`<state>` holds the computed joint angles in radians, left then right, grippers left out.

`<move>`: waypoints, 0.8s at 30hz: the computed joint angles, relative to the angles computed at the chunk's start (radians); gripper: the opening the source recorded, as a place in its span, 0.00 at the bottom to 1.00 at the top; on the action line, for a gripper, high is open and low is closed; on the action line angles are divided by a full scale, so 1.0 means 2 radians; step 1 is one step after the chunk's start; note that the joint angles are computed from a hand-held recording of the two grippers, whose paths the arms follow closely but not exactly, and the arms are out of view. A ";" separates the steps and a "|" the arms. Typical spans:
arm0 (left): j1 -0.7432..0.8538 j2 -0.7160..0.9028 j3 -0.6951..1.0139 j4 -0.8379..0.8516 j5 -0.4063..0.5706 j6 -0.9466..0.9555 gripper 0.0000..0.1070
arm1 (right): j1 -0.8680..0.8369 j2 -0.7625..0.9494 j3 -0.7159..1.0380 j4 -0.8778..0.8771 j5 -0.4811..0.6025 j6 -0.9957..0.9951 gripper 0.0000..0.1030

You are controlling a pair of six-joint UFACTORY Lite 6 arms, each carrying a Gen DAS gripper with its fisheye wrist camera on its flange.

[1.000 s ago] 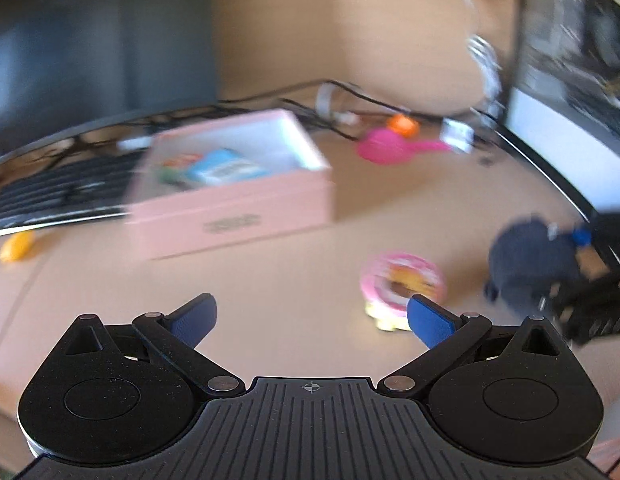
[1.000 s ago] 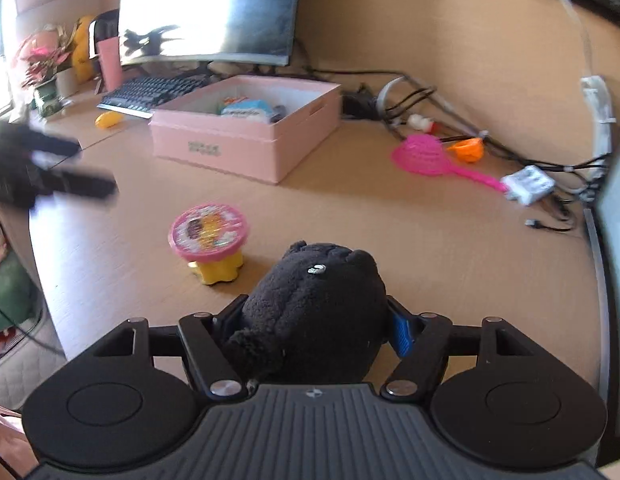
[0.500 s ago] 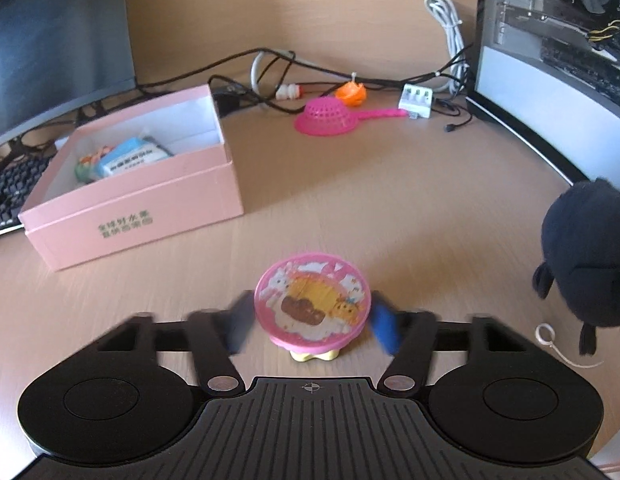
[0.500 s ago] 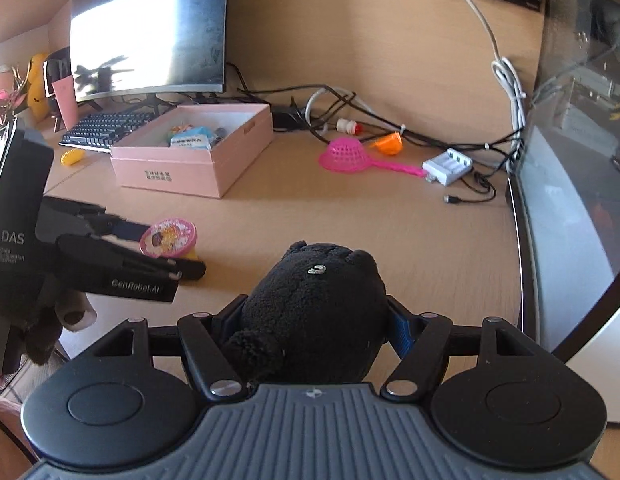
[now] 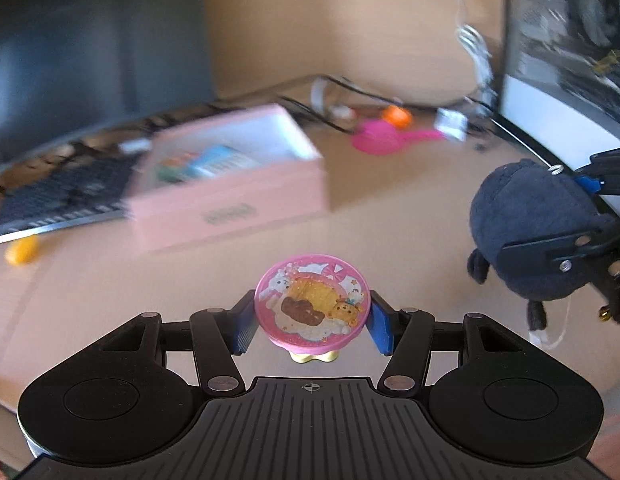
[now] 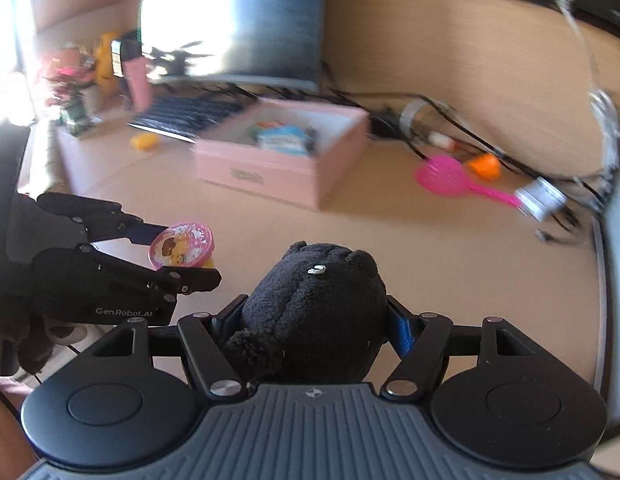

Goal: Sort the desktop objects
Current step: 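Carry the yellow cup into the pink box and open the left gripper while the right carries the plush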

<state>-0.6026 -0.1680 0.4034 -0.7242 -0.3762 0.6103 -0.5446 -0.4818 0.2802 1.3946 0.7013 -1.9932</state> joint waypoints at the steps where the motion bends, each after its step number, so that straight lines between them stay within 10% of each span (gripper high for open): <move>1: 0.013 -0.013 0.001 -0.009 0.001 0.017 0.57 | 0.014 0.000 0.010 0.004 0.004 0.008 0.68; 7: 0.105 -0.003 0.070 0.071 0.017 0.001 0.57 | 0.124 0.045 0.110 0.112 -0.037 -0.006 0.68; 17: 0.162 0.247 0.346 0.458 0.021 -0.337 0.58 | 0.213 0.166 0.298 0.240 -0.162 -0.018 0.68; 24: 0.192 0.328 0.426 0.626 0.023 -0.513 0.89 | 0.225 0.294 0.464 0.204 -0.198 0.061 0.68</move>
